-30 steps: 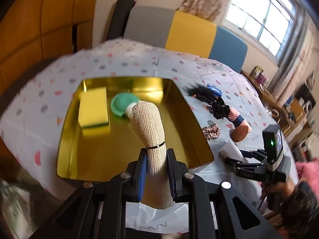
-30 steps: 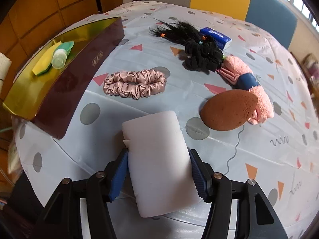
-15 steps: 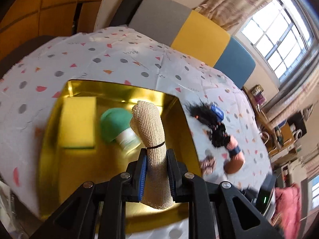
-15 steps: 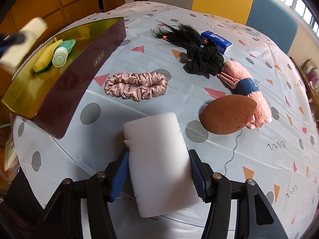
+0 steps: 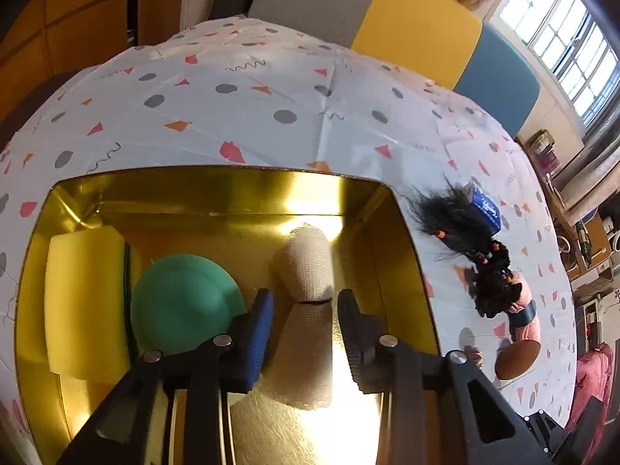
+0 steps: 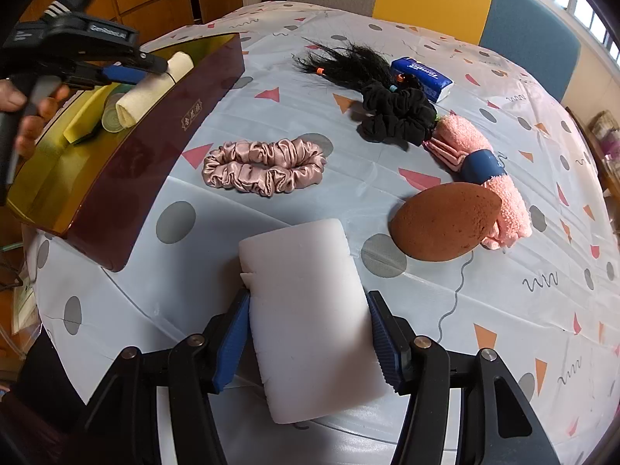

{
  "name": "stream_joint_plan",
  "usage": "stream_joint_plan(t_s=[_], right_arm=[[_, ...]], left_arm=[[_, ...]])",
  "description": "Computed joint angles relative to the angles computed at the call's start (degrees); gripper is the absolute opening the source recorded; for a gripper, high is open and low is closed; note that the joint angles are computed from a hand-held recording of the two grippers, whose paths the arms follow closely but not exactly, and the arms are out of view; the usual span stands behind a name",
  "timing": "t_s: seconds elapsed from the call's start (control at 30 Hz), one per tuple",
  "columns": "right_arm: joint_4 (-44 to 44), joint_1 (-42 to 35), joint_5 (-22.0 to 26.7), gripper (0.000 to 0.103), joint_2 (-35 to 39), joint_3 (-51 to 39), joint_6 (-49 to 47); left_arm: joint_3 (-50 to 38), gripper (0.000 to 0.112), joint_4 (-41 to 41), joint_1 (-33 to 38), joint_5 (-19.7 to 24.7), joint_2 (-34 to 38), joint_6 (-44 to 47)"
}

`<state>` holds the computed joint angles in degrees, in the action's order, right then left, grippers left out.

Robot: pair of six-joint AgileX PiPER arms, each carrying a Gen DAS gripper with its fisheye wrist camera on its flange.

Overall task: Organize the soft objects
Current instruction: 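Lower the beige sock into the gold tray and open the left gripper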

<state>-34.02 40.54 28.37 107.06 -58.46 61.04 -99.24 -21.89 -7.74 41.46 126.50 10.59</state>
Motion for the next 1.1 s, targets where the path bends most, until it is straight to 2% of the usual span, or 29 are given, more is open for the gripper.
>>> stream_joint_plan(t_s=[0.13, 0.33, 0.43, 0.6, 0.73, 1.1], right_arm=[[0.2, -0.1, 0.0, 0.060, 0.2, -0.2, -0.2], [-0.5, 0.0, 0.1, 0.060, 0.4, -0.3, 0.5], [-1.6, 0.4, 0.4, 0.060, 0.4, -0.2, 1.3], [-3.8, 1.2, 1.2, 0.060, 0.6, -0.3, 3.1], [-5.0, 1.5, 1.4, 0.060, 0.8, -0.3, 4.1], [-7.7, 2.5, 1.7, 0.060, 0.7, 0.5, 7.3]], left_arm=[[6.2, 0.039, -0.8, 0.5, -4.0, -4.7, 1.4], [23.4, 0.041, 4.7, -0.5, -13.9, -19.2, 0.5], [33.2, 0.041, 3.9, -0.5, -19.4, -27.1, 3.7], [44.9, 0.041, 4.2, -0.6, -24.6, -36.6, 5.5], [51.5, 0.041, 6.7, -0.5, -27.3, -41.5, 3.4], [59.4, 0.041, 4.9, 1.7, -27.8, -47.4, 6.2]])
